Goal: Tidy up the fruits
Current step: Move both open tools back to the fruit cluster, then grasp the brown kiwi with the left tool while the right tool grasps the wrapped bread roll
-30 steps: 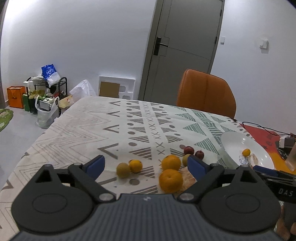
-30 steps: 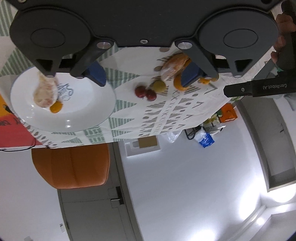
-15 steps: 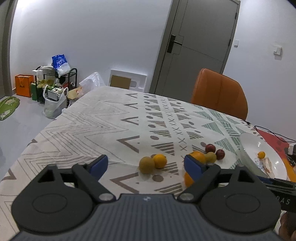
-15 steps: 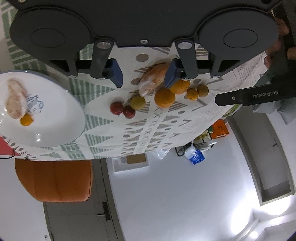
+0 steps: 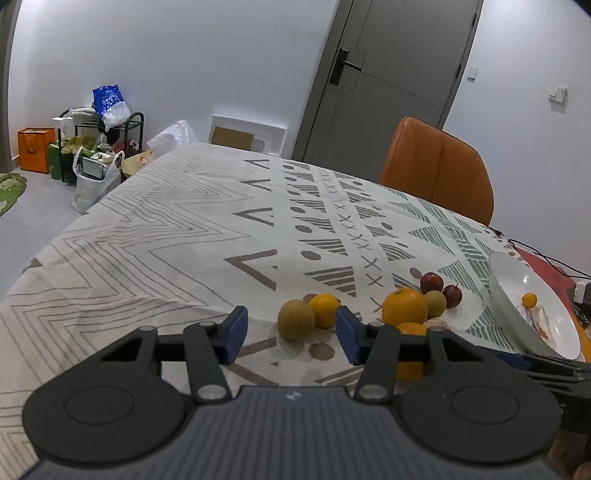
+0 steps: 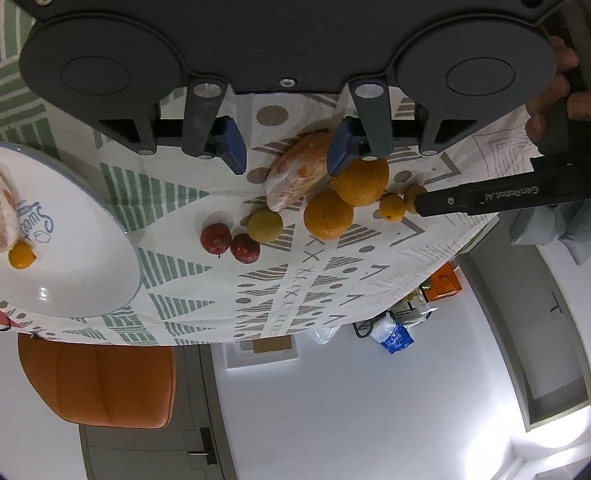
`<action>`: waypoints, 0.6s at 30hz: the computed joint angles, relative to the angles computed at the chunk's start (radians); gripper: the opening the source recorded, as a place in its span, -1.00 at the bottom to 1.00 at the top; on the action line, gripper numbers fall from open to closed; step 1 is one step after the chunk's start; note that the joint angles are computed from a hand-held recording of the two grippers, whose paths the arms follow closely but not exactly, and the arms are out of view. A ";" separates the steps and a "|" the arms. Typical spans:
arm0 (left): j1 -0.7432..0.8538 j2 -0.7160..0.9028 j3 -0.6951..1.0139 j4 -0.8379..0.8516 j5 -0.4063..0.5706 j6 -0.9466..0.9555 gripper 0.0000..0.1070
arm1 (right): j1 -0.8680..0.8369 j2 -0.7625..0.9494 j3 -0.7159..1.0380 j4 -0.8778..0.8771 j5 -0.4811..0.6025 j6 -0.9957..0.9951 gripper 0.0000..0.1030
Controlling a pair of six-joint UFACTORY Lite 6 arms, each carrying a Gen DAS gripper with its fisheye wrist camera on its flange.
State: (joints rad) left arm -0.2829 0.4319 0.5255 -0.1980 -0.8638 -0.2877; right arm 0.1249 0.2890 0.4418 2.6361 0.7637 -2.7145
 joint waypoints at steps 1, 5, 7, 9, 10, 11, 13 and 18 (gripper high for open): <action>0.001 0.007 0.007 0.005 0.000 0.000 -0.08 | 0.006 0.004 0.006 0.006 -0.004 -0.002 -0.05; 0.007 0.030 0.031 0.022 0.006 -0.005 -0.09 | 0.040 0.025 0.035 0.043 -0.023 -0.016 -0.04; 0.011 0.043 0.041 0.029 0.004 -0.007 -0.09 | 0.058 0.034 0.049 0.061 -0.032 -0.022 -0.03; 0.018 0.057 0.049 0.041 0.003 -0.013 -0.13 | 0.077 0.037 0.057 0.083 -0.043 -0.035 -0.01; 0.021 0.063 0.052 0.049 0.004 -0.016 -0.15 | 0.086 0.040 0.061 0.094 -0.045 -0.043 0.02; 0.023 0.067 0.054 0.054 -0.002 -0.018 -0.17 | 0.093 0.042 0.064 0.100 -0.047 -0.045 0.06; 0.028 0.070 0.056 0.066 -0.009 -0.022 -0.20 | 0.106 0.048 0.070 0.118 -0.046 -0.056 0.10; 0.031 0.061 0.058 0.090 -0.001 -0.026 -0.59 | 0.147 0.057 0.074 0.195 -0.044 -0.117 0.14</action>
